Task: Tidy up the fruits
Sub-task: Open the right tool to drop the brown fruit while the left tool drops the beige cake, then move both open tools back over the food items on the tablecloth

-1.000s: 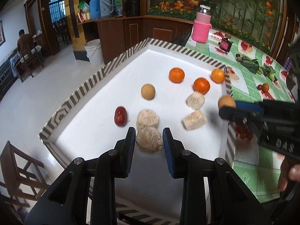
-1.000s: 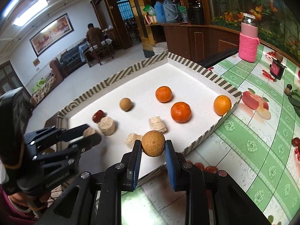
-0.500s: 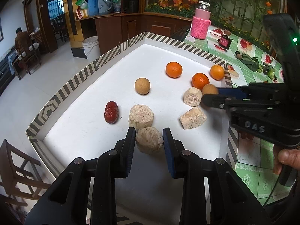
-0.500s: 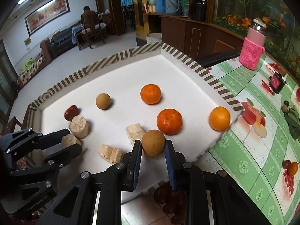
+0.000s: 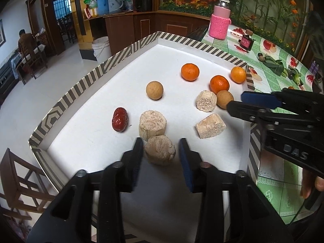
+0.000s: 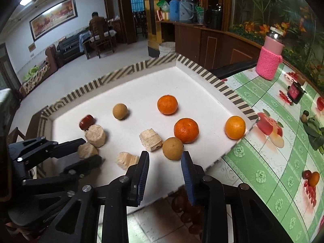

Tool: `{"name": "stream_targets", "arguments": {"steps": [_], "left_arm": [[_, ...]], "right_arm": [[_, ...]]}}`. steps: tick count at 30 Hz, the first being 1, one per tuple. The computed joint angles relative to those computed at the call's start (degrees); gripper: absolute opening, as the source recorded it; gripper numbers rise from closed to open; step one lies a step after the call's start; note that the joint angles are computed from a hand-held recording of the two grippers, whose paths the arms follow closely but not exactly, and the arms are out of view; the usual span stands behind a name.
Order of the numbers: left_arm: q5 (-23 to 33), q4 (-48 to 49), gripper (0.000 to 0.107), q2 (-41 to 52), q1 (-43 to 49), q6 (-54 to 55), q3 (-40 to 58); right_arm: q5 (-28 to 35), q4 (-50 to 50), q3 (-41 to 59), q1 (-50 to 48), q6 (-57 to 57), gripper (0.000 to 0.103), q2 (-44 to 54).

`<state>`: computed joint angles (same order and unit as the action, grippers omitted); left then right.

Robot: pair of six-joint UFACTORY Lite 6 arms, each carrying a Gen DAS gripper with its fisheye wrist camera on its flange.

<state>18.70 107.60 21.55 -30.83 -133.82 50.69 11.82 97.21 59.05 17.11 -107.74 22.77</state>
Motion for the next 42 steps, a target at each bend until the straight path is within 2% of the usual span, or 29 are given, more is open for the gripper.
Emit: {"name": "stream_targets", "arguments": {"steps": [1,3,12,22,28,34,42], "left_arm": [[0.4,0.4,0.053,-0.2,-0.2,-0.6,-0.1],[1.4,1.0,0.058,-1.2,-0.7,-1.8,-0.7],[3.4,-4.7,0.058,-1.7,-3.8,3.2,0.9],[6.6,-12.4,0.058,1.6,-9.5,10.8,8.4],[6.5,-18.6,0.058,6.7,-13.2,18.2,16.7],[4.5,-27.9,0.058,14.8,-16.1,29.2,29.2],[3.3,-50.8,0.058,27.6,-16.7,53.3,49.6]], "right_arm": [[0.6,2.3,-1.2,-0.4,-1.9,0.031,-1.1],[2.4,4.2,-3.0,-1.7,-3.4,0.031,-2.9],[6.5,6.4,-9.9,-7.8,-4.8,0.031,-9.7],[11.7,3.2,-15.0,-20.1,-5.1,0.031,-13.0],[14.2,-0.6,-16.4,-29.2,-5.2,0.031,-12.8],[15.3,-4.8,-13.4,-39.4,-6.2,0.032,-8.5],[15.4,-10.1,-0.5,-47.9,-1.6,0.035,3.3]]}}
